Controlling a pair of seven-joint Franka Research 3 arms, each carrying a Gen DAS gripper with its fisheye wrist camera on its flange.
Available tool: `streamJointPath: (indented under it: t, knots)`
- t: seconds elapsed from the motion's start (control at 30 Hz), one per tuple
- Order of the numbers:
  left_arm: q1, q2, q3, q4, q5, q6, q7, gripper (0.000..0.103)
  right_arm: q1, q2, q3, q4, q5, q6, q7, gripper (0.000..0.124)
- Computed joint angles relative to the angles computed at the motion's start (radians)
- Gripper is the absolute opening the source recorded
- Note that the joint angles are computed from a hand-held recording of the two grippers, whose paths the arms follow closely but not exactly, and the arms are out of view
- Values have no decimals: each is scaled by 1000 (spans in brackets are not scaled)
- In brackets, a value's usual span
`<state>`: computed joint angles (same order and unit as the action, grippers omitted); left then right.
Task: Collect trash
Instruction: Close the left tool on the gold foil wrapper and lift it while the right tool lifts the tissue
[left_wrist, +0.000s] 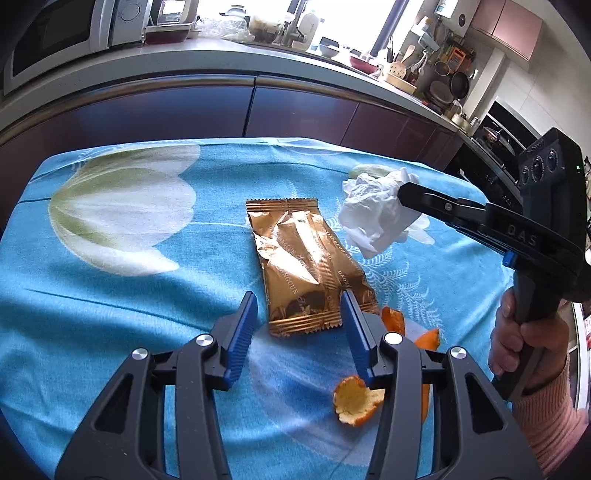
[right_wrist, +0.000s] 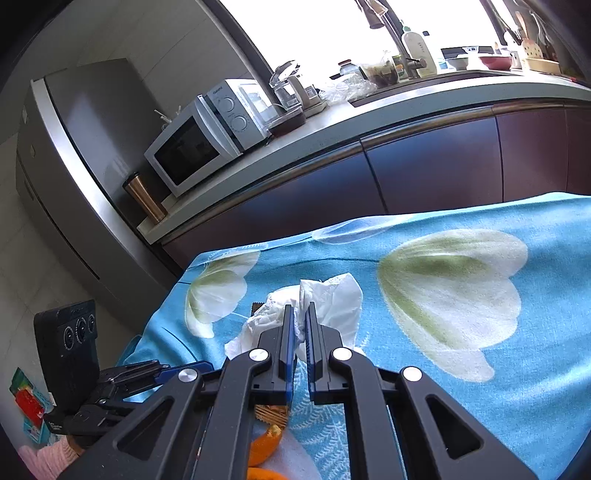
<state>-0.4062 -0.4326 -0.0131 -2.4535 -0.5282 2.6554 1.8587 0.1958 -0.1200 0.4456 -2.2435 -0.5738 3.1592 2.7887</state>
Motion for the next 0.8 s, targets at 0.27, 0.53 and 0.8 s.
streamJointPath:
  t: [0.27, 0.53, 0.8]
  knots:
    - [17, 71, -30, 56, -1, -12, -11, 48, -33, -1, 30, -23, 39, 36, -21, 5]
    - [50, 60, -87, 35, 121, 28, -117, 14, 27, 22, -5, -19, 114, 12, -102, 5]
    - [2, 14, -45, -8, 123, 72, -135, 7, 35, 11, -15, -28, 81, 17, -65, 5]
